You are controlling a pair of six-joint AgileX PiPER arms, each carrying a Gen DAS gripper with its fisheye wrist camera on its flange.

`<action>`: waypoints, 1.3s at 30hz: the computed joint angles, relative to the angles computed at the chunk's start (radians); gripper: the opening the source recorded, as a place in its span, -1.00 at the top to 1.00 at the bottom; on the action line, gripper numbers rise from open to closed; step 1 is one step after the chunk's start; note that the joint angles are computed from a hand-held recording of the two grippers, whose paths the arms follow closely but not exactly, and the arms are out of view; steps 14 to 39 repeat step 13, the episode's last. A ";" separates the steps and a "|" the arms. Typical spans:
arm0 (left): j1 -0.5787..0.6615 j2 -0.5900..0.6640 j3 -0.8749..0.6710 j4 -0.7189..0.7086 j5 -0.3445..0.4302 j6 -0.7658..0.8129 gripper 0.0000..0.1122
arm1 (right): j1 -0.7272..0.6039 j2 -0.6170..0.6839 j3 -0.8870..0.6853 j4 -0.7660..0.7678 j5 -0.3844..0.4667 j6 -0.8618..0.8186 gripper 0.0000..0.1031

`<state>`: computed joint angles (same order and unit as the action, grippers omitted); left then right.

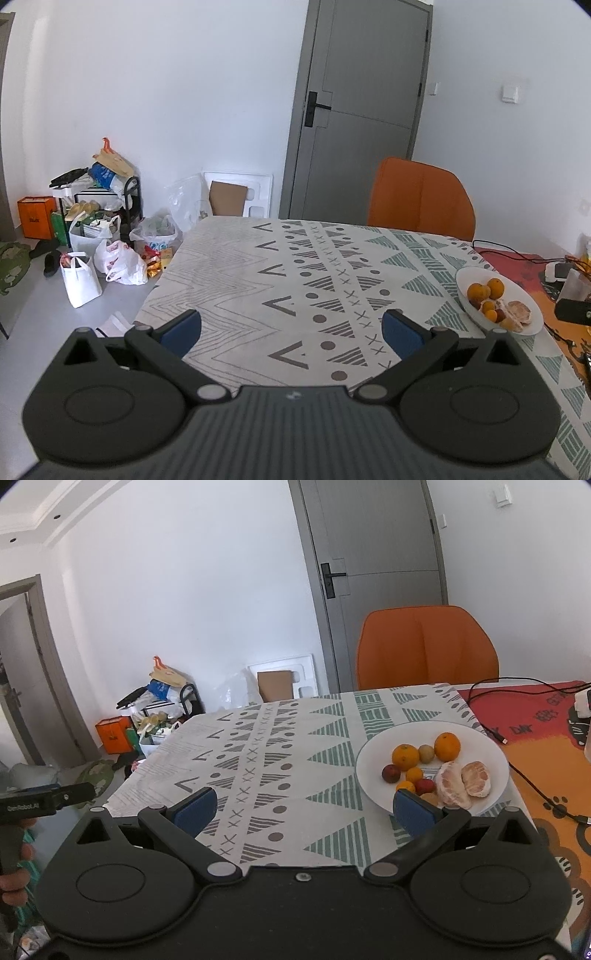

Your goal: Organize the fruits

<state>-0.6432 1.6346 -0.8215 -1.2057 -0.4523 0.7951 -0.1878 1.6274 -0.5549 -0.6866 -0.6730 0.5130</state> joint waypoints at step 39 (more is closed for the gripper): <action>-0.029 0.010 -0.021 -0.075 -0.004 0.085 -0.83 | -0.001 0.058 -0.018 -0.004 -0.001 0.006 -1.00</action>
